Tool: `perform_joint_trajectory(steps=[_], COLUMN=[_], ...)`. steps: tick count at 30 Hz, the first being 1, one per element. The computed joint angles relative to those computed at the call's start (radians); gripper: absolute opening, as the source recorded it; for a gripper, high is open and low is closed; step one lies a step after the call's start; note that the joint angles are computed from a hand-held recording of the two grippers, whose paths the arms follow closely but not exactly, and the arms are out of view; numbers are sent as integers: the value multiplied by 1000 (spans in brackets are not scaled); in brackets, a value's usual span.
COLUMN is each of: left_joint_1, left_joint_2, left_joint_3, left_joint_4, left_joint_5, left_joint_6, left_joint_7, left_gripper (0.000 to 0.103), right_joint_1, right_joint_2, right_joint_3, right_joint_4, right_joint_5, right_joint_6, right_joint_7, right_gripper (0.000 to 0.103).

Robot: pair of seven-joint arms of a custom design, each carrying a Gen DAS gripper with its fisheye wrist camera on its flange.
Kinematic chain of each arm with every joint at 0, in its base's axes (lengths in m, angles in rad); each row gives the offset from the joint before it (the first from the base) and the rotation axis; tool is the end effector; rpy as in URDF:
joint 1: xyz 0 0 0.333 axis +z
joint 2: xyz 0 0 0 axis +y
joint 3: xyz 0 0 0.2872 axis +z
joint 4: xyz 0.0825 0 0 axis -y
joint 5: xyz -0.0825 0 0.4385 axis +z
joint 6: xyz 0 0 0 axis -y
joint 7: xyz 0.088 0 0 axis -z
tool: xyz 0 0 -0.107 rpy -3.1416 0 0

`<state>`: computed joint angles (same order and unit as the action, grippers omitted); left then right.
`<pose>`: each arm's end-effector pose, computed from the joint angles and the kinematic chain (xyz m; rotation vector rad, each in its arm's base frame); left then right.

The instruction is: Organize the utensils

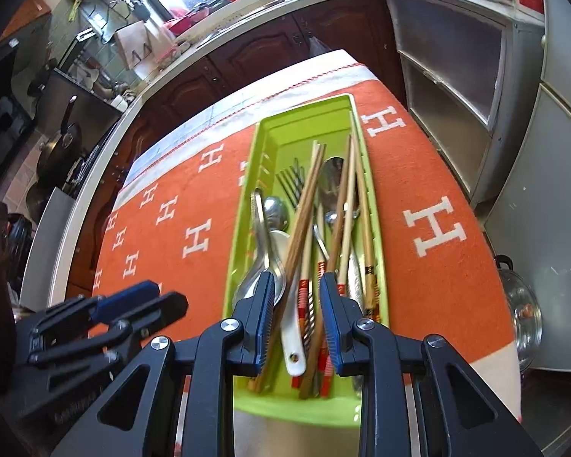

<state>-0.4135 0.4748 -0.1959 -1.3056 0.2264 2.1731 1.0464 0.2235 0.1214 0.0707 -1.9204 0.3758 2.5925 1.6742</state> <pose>0.6544 -0.4102 0.4806 -1.8960 2.1734 -0.5322 0.6486 0.1879 0.4364 -1.7173 1.8585 -0.0799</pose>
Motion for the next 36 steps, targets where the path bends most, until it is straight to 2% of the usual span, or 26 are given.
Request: perform_joint_trajectory(steps=[7,9,11,13,15,18,22,27,31,36], left_joint_1=[31,36,42,51,54,57,67,81,95,106], left_joint_2=[-146,-179,-227,-263,-295,-331,-385,-445,-506,-542], left_joint_3=[1,0,-1,-8,-9,-12,-19,-36,-58,-83], left_joint_4=[-164,-199,-247,-281,-310,-338,-377,-415,-467,-493], left_joint_5=[20,36,57,65,94,151,216,301,383,414], left_joint_6=[58,78,111,135,150,150,136,89,77,40], left_joint_7=[-34,-50,-72,-79,-105,-161,-251,-375,-480,-533], left_gripper=[37,42,52,59,62,63,65,73,82,83], right_joint_1=[21,27,34,41,47,56,70,83,86,102], right_joint_2=[-108,-132,-162,-194,-211,-242,-282,-345,-384,-416], right_joint_3=[2,-2,-4,-4,-4,-1,1,16,38,33], right_joint_4=[-65,-71,-79,-89,-85,-86,-87,-106,-123,-143], right_joint_5=[-12,-11,-18,-37,-58,-99,-119,-181,-263,-273], right_joint_6=[-3,-13,-24,-31,-36,-36,-47,-33,-17,-29], right_joint_7=[-1,2,9,23,34,54,72,104,149,171], right_gripper=[35,36,37,43,52,62,71,84,87,87])
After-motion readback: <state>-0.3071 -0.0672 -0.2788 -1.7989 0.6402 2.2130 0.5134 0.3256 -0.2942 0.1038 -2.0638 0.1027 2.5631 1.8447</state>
